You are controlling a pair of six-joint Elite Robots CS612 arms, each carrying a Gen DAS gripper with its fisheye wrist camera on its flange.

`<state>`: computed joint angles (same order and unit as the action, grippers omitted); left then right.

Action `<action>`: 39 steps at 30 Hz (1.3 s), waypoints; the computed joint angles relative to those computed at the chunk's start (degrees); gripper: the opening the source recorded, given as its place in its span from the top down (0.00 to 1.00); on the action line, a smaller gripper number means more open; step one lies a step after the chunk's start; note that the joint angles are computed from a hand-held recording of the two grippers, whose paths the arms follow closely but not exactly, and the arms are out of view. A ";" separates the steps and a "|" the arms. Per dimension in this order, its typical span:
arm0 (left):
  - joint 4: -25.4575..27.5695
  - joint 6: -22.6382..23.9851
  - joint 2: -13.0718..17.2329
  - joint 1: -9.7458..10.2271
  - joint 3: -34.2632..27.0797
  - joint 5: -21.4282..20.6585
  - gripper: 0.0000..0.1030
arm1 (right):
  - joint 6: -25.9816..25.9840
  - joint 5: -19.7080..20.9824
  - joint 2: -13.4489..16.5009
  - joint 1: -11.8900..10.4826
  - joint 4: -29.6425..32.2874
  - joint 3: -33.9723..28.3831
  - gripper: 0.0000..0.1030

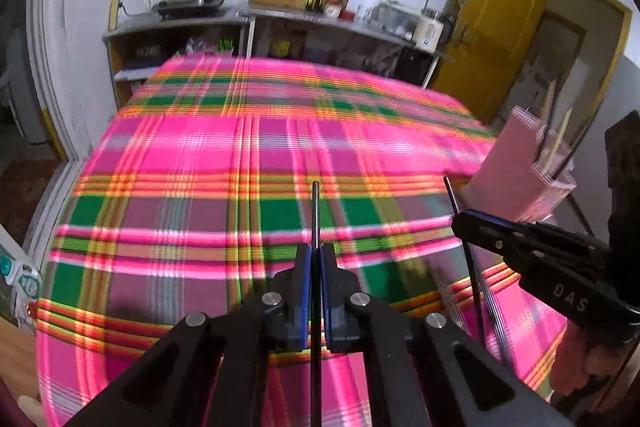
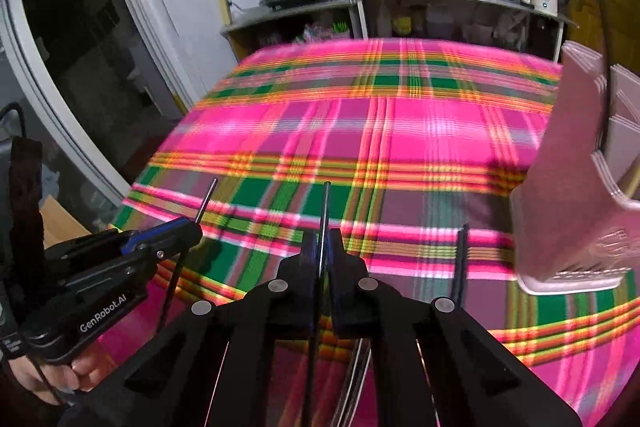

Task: Organize utensils
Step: 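Carry the right tool's black chopstick into the basket while the left tool lowers its own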

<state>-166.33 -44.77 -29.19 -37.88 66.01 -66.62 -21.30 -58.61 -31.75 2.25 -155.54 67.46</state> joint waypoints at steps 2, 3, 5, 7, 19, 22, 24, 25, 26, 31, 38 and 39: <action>-2.06 0.48 -1.04 -0.32 1.20 0.80 0.96 | 0.42 1.04 -1.06 -0.39 -1.83 1.26 0.95; -3.28 0.86 -1.67 -0.54 1.94 1.31 0.96 | 0.64 1.57 -1.70 -0.60 -2.94 2.05 0.95; -4.70 1.39 -2.53 -0.88 2.79 2.10 0.96 | 1.04 2.49 -2.76 -0.96 -4.83 3.34 0.95; -5.95 2.01 -3.35 -1.22 3.67 2.81 0.96 | 1.40 3.18 -3.76 -1.21 -6.63 4.58 0.95; -9.03 5.12 -6.32 -2.78 5.75 4.24 0.96 | 3.76 5.63 -8.44 -2.91 -15.46 10.83 0.95; -9.01 5.77 -6.15 -2.99 4.93 3.43 0.96 | 4.51 6.00 -9.27 -3.50 -17.13 12.12 0.95; -8.77 6.06 -6.01 -3.10 4.34 2.93 0.96 | 5.22 5.99 -9.69 -3.87 -18.08 12.80 0.95; -8.75 6.28 -5.92 -3.16 4.00 2.52 0.96 | 5.54 5.97 -9.85 -4.06 -18.42 13.06 0.95; -8.74 6.42 -5.81 -3.17 3.70 2.20 0.96 | 5.91 5.92 -10.08 -4.32 -18.86 13.45 0.95; -8.15 7.19 -5.28 -3.36 1.71 -0.06 0.96 | 7.29 5.84 -11.23 -5.53 -20.48 14.93 0.95; -7.95 9.10 -4.51 -3.65 -1.11 -2.57 0.96 | 8.13 5.20 -12.82 -6.93 -22.14 16.80 0.95; -7.67 9.29 -4.33 -3.65 -1.60 -2.84 0.96 | 8.21 5.10 -12.89 -7.08 -22.11 16.80 0.95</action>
